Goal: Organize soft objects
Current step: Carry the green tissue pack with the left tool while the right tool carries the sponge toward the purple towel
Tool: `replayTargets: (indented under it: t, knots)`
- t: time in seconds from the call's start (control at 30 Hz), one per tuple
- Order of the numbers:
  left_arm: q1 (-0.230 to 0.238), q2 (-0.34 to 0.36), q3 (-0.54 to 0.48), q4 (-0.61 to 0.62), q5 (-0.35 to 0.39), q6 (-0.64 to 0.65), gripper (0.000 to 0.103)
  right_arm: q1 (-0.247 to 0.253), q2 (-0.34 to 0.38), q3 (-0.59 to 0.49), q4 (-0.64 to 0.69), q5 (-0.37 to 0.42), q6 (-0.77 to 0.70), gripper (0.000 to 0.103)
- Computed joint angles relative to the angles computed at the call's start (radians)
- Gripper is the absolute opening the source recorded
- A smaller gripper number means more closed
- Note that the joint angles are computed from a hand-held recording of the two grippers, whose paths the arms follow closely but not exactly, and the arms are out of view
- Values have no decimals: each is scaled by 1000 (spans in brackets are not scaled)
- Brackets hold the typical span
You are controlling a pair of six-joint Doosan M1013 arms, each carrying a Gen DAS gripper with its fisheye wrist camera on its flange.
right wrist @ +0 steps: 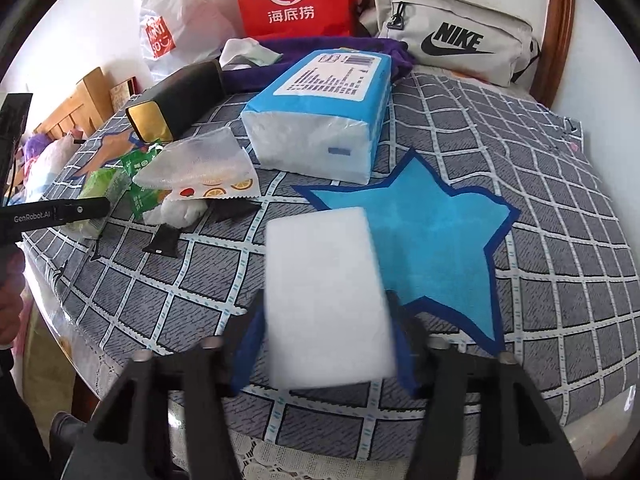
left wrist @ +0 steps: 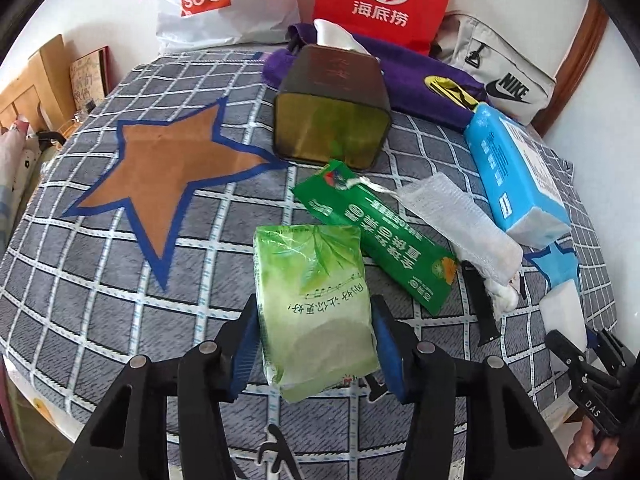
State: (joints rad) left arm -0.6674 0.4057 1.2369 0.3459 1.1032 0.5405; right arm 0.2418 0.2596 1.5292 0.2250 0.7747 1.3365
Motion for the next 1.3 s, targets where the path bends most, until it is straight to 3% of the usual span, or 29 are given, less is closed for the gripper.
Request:
replayTargets:
  t: [0.3, 0.8, 1.3]
  knots:
    - [14, -34, 13, -20, -56, -40, 50, -1, -18, -32, 40, 15, -36, 51]
    - [23, -28, -59, 12, -40, -47, 50, 0, -5, -133, 53, 37, -57, 51]
    - [52, 30, -188, 23, 15, 5, 50, -10, 58, -256, 85, 48, -64, 51]
